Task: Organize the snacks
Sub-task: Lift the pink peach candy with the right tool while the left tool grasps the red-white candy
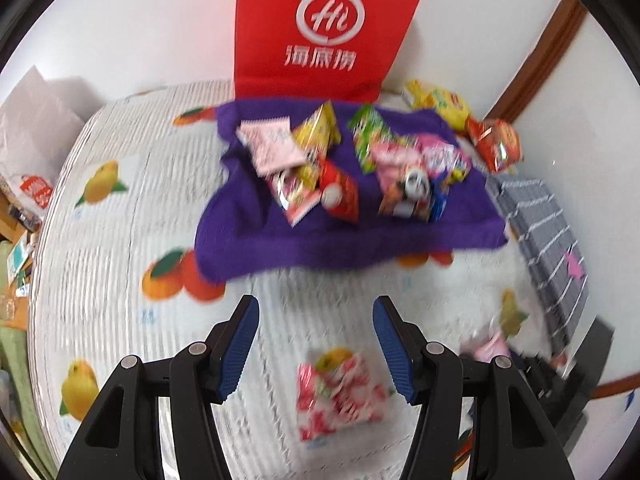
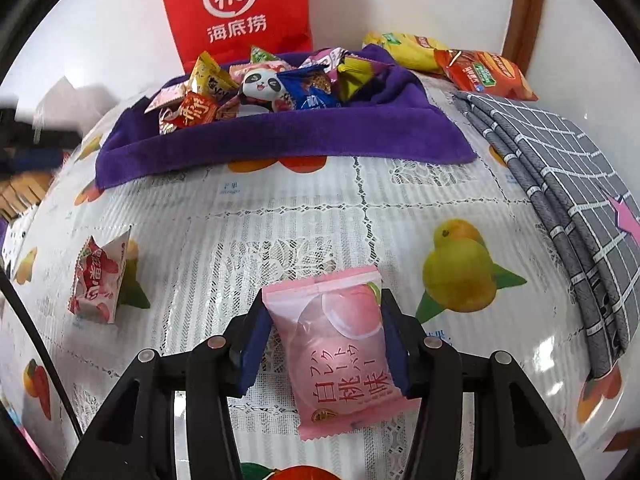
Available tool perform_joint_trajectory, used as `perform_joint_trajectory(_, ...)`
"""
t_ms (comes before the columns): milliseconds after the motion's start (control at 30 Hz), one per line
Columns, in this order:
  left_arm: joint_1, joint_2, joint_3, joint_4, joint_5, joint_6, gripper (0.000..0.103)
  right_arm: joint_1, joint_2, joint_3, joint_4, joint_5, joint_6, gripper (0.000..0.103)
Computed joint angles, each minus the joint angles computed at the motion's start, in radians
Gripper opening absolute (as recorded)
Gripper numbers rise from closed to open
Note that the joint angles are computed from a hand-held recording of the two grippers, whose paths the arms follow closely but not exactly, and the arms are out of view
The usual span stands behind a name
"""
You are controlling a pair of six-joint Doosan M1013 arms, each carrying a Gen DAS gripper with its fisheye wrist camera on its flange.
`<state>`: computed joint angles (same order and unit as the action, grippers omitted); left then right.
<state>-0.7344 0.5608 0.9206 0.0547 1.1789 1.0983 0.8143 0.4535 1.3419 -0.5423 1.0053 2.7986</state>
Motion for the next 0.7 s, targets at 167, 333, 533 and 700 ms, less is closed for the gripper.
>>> perform_joint_trajectory(167,-0.002,-0.037,0.090,-0.041,-0.025,-0.008,0.057,0.011,-0.002,0.015,-0.053,-0.009,0.040,0.054)
perform_joint_trajectory(333,-0.009,-0.048,0.142,-0.056,-0.035,-0.032,0.057,0.018,-0.003,0.025,-0.089,-0.019,0.066,0.054)
perform_joint_trajectory(533,-0.019,-0.047,0.175,-0.040,-0.057,-0.062,0.057,0.017,-0.007,0.030,-0.083,-0.025,0.052,0.054)
perform_joint_trajectory(700,-0.037,-0.051,0.190,0.020,-0.090,-0.095,0.055,0.018,-0.009,0.036,-0.091,-0.033,0.062,0.054)
